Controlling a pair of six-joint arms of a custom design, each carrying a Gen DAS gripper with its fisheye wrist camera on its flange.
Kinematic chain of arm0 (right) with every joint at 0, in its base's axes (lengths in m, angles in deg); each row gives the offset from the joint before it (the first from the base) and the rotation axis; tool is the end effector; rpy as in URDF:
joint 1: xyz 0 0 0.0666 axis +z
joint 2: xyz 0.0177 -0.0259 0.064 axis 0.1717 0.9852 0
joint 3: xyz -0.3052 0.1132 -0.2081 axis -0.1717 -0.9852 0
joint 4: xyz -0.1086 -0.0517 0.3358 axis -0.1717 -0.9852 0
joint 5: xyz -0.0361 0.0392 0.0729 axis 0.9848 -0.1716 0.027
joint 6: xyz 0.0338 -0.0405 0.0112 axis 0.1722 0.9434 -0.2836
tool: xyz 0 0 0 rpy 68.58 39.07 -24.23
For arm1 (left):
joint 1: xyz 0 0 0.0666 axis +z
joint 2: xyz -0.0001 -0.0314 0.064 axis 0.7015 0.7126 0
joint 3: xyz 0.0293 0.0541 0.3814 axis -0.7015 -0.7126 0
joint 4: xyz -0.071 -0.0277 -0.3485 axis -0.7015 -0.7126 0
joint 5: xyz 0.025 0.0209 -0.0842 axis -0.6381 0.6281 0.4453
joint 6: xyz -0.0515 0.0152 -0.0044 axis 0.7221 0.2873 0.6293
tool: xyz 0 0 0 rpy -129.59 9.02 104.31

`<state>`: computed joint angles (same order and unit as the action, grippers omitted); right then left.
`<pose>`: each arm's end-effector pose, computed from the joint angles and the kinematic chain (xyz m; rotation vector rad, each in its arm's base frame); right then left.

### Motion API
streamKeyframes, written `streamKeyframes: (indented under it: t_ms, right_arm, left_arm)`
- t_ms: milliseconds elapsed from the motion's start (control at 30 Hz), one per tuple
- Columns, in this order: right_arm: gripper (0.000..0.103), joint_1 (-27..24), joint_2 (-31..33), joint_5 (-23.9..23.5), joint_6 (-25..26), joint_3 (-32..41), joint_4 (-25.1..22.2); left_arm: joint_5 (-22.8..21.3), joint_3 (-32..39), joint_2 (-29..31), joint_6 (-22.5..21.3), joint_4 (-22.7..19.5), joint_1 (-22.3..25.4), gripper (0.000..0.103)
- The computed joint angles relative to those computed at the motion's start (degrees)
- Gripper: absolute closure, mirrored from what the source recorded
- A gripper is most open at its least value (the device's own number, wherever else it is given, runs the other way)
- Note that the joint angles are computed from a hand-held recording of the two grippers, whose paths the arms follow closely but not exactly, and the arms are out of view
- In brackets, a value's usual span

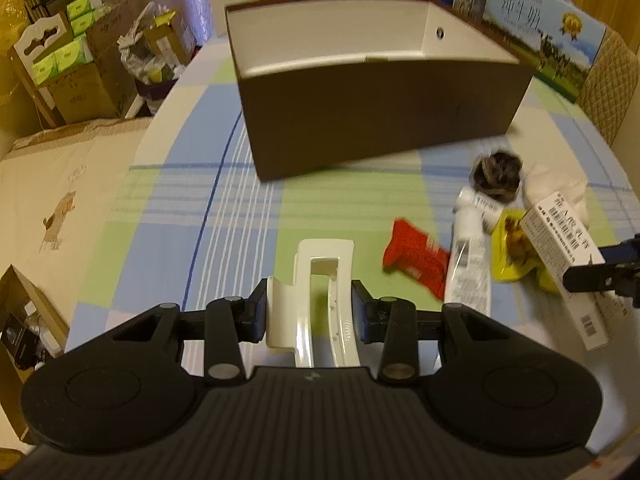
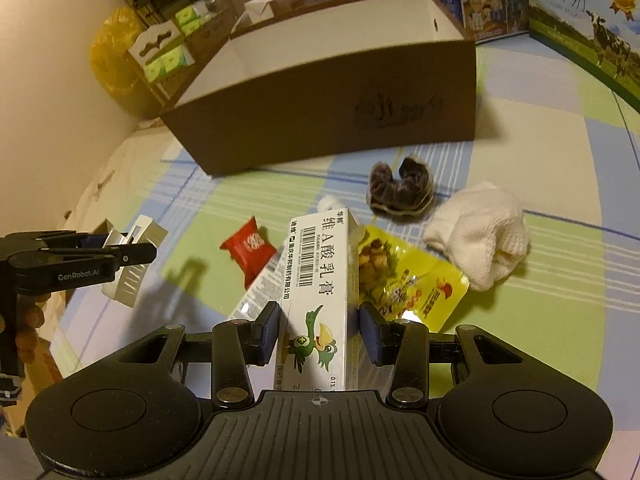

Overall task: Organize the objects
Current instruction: 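Carry the clip and ointment box into the brown box and release both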

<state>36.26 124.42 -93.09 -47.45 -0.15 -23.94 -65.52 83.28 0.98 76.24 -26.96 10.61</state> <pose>0.3728 0.1976 0.3123 -0.6194 2.5332 0.6399 0.3421 -0.2159 0.3406 -0.0211 2.5358 0.0395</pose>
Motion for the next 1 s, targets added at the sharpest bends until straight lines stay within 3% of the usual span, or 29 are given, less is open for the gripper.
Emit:
streamKeyframes:
  t_ms: [267, 500, 733, 1000]
  right_arm:
    - [0.063, -1.77, 1.06, -2.17, -0.51, 3.68, 0.11]
    - [0.063, -3.29, 4.96, -4.67, -1.16, 10.48, 0.32]
    - [0.063, -4.05, 11.43, -5.64, -2.13, 20.96, 0.83]
    - [0.063, -4.31, 21.73, -2.86, -1.16, 36.29, -1.72]
  left_arm:
    - [0.47, 4.89, 1.18, -0.24, -0.5, 1.54, 0.068]
    - [0.49, 10.83, 4.11, -3.5, 0.75, 3.7, 0.068]
    - [0.9, 18.7, 9.23, -6.48, 1.92, 6.55, 0.068]
    - [1.82, 28.08, 16.14, -10.24, 1.99, 9.74, 0.068]
